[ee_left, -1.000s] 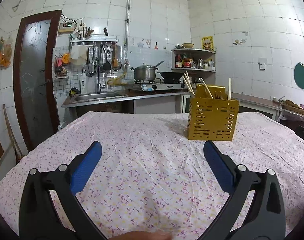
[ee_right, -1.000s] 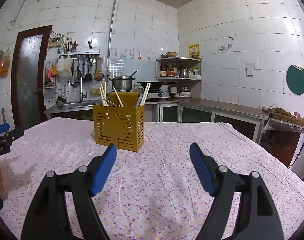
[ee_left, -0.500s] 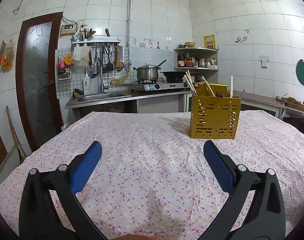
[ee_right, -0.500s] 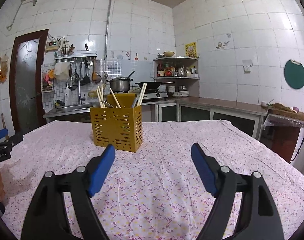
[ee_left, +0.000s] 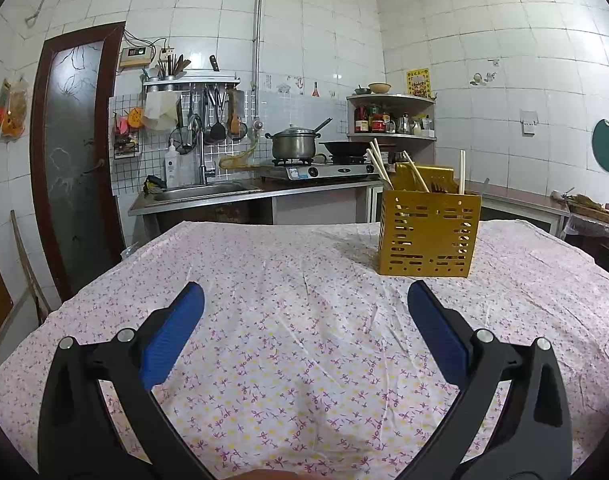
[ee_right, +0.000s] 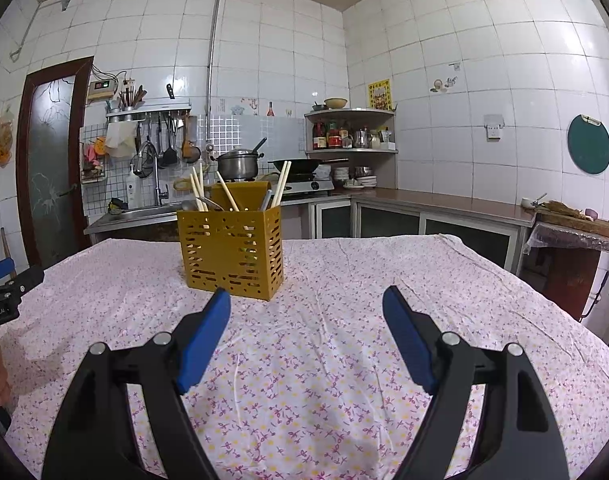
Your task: Organize utensils
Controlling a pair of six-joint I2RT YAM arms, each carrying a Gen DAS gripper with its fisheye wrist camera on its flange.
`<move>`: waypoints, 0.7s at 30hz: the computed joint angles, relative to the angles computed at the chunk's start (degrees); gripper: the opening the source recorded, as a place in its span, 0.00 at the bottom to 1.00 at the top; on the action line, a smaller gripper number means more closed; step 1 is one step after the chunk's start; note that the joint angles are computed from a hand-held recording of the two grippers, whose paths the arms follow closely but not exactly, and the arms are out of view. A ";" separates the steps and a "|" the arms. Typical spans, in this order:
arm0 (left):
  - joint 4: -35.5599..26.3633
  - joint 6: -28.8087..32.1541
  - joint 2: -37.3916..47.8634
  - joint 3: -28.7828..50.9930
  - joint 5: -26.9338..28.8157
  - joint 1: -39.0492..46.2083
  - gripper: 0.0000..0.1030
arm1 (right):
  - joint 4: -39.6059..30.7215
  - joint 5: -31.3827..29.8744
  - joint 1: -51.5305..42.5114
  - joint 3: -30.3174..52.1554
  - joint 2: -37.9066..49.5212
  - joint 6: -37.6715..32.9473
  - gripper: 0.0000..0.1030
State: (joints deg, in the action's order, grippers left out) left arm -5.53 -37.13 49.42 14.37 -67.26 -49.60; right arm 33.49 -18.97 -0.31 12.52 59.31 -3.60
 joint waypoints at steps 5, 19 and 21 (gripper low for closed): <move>-0.03 0.14 -0.13 -0.05 0.02 0.07 0.95 | 0.66 0.79 0.39 -0.43 0.07 0.50 0.75; -1.01 -0.29 -0.97 -0.06 0.55 0.55 0.95 | -1.32 1.28 0.93 0.04 -0.31 0.05 0.75; -1.00 -0.06 -1.17 -0.09 0.63 0.66 0.95 | -1.38 1.20 0.88 -0.07 -0.50 0.07 0.75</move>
State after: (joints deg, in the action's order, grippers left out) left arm -6.53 -37.19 48.26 14.28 -66.62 -48.95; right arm 32.11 -17.77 0.57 12.45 58.81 -3.53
